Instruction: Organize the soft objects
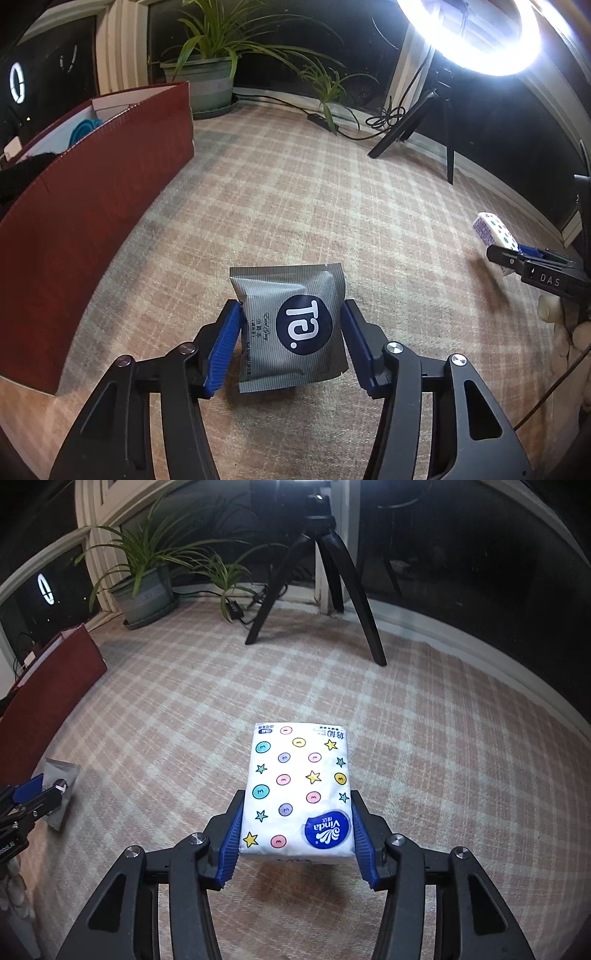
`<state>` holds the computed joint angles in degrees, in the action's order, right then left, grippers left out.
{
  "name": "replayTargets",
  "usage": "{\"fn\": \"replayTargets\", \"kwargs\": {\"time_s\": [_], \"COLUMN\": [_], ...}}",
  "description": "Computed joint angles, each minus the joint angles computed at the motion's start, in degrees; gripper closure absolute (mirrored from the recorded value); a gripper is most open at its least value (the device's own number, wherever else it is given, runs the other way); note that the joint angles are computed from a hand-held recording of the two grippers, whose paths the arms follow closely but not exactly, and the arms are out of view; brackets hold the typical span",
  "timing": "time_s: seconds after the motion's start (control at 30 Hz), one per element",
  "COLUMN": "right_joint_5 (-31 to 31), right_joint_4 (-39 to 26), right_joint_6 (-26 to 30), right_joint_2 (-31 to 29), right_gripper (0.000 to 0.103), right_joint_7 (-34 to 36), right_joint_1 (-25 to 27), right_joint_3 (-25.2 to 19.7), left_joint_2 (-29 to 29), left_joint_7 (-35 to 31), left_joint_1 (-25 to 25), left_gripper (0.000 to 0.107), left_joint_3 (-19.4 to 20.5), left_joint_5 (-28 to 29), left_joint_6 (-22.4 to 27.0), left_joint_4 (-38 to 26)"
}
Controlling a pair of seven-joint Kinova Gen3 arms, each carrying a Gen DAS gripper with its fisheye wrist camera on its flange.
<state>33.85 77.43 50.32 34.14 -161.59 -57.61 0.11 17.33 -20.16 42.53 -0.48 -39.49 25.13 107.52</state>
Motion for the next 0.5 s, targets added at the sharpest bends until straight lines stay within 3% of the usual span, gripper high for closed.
{"fn": "replayTargets", "kwargs": {"time_s": [0.5], "right_joint_5": [1.93], "right_joint_4": [-1.76], "right_joint_6": [1.11], "right_joint_2": [0.27], "right_gripper": [0.055], "right_joint_7": [0.66], "right_joint_1": [-1.75], "right_joint_3": [0.34], "left_joint_2": [-1.17], "left_joint_7": [2.63], "left_joint_1": [0.86], "left_gripper": [0.053], "left_joint_3": [-1.00], "left_joint_5": [-2.51], "left_joint_6": [-0.51], "left_joint_4": [0.52]}}
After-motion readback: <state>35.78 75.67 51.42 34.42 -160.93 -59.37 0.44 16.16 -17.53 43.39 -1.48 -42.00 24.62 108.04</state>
